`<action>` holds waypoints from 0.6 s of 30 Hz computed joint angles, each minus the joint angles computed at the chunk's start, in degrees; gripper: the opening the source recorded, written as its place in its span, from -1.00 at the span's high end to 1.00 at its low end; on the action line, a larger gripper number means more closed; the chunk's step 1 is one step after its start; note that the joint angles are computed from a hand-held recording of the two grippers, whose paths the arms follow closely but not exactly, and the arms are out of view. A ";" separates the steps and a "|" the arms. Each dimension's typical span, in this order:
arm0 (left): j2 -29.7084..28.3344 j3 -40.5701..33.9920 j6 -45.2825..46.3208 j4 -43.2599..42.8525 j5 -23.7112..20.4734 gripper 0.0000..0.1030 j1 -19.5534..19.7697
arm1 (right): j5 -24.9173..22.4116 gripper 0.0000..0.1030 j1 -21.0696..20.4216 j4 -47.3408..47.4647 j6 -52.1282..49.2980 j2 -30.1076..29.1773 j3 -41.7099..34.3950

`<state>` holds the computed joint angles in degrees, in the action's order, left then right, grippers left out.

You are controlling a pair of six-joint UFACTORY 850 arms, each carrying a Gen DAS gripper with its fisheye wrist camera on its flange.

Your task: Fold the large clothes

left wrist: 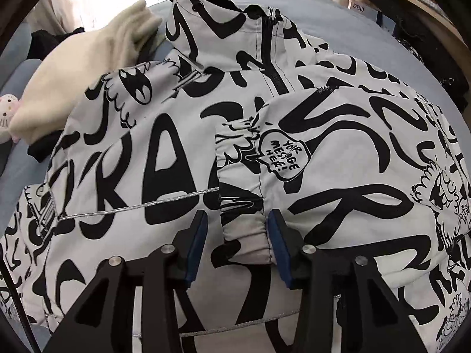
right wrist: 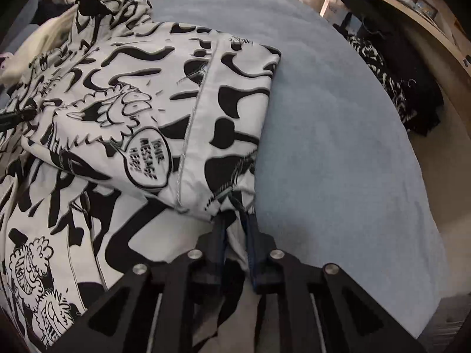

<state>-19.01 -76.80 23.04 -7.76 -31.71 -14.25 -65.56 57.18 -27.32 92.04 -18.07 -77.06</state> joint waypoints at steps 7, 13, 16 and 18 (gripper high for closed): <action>4.80 1.73 -2.19 0.76 1.76 -0.06 0.76 | -1.29 0.34 2.92 -8.80 11.30 2.22 -3.86; 7.40 3.34 8.58 -17.19 -1.57 -0.06 -0.03 | 10.93 0.35 -0.12 -12.49 11.49 -4.23 -11.94; 7.52 5.01 8.07 -19.04 -1.66 -0.05 -2.50 | 17.69 0.35 -1.92 -11.95 10.73 -8.55 -15.37; 7.02 6.24 7.24 -19.81 -2.80 0.01 -3.31 | 19.91 0.35 -3.20 -8.25 8.52 -10.93 -16.72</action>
<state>-11.99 -70.56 30.28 -27.57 -34.51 -17.55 -45.65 53.98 -35.57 100.56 -29.01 -93.79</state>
